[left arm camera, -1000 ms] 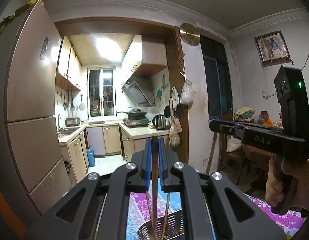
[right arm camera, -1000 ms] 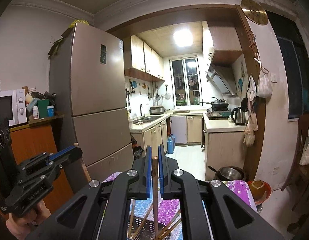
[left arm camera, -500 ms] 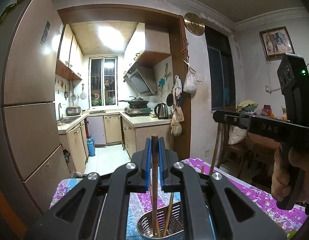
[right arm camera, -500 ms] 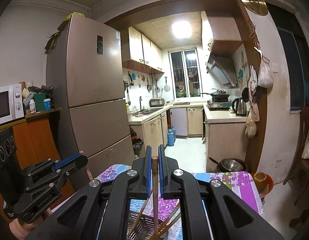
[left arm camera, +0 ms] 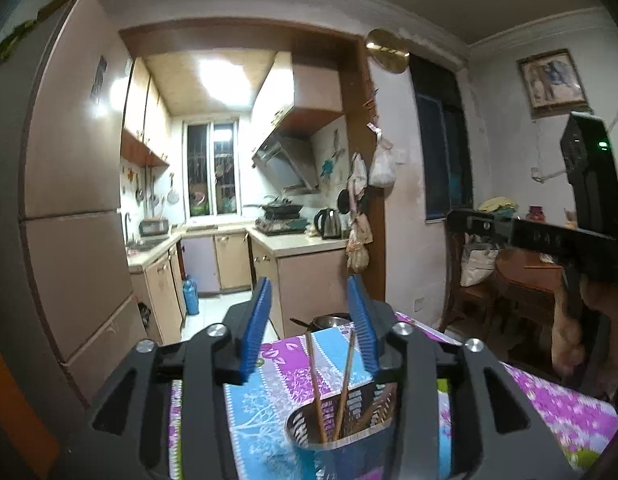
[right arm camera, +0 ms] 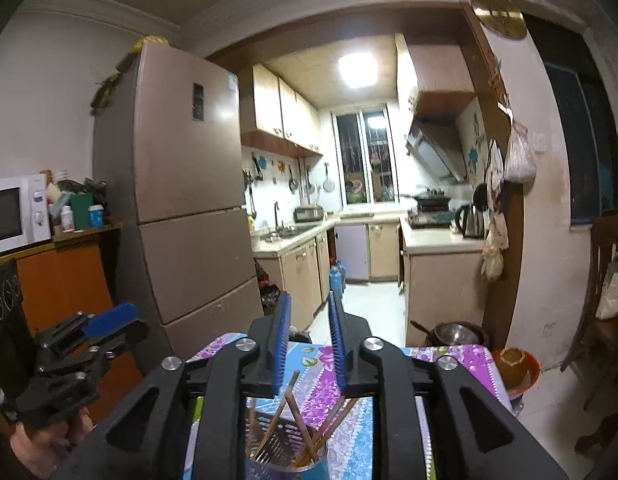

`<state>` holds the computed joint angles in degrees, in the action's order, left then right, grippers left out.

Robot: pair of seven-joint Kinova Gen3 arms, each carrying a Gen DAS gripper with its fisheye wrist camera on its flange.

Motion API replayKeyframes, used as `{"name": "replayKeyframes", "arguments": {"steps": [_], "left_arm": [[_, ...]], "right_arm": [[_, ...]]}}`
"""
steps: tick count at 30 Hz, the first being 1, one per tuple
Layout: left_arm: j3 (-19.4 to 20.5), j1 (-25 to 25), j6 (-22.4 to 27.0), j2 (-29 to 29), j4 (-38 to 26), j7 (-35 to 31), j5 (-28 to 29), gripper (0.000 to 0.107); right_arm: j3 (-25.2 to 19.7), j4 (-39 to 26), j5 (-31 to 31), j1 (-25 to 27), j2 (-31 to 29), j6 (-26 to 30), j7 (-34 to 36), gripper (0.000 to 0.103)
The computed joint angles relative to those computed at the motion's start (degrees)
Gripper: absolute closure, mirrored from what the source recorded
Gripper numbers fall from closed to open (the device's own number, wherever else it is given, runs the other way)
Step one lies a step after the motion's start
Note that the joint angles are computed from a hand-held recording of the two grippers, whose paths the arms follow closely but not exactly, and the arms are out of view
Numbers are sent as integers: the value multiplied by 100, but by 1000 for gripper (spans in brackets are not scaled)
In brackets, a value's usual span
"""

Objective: Organize utensils
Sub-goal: 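Open the left tool while the right tool opens, releasing both chopsticks into the holder, then move both open tools back down to the chopsticks on the tablecloth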

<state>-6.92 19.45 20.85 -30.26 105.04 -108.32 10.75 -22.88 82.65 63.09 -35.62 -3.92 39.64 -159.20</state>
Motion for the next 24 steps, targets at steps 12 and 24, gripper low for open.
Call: {"name": "replayKeyframes", "arguments": {"steps": [12,24], "left_arm": [[-835,-508,2493,-2731,1341,-373,-672,56],[-1516,-1025,3812,-4313,2560,-282,-1384,68]], "right_arm": [[-1984,2556,-51,427,-2083,742,-1397,66],[-4421,3318,-2006,1923,-2995,1133,-2439,66]]}}
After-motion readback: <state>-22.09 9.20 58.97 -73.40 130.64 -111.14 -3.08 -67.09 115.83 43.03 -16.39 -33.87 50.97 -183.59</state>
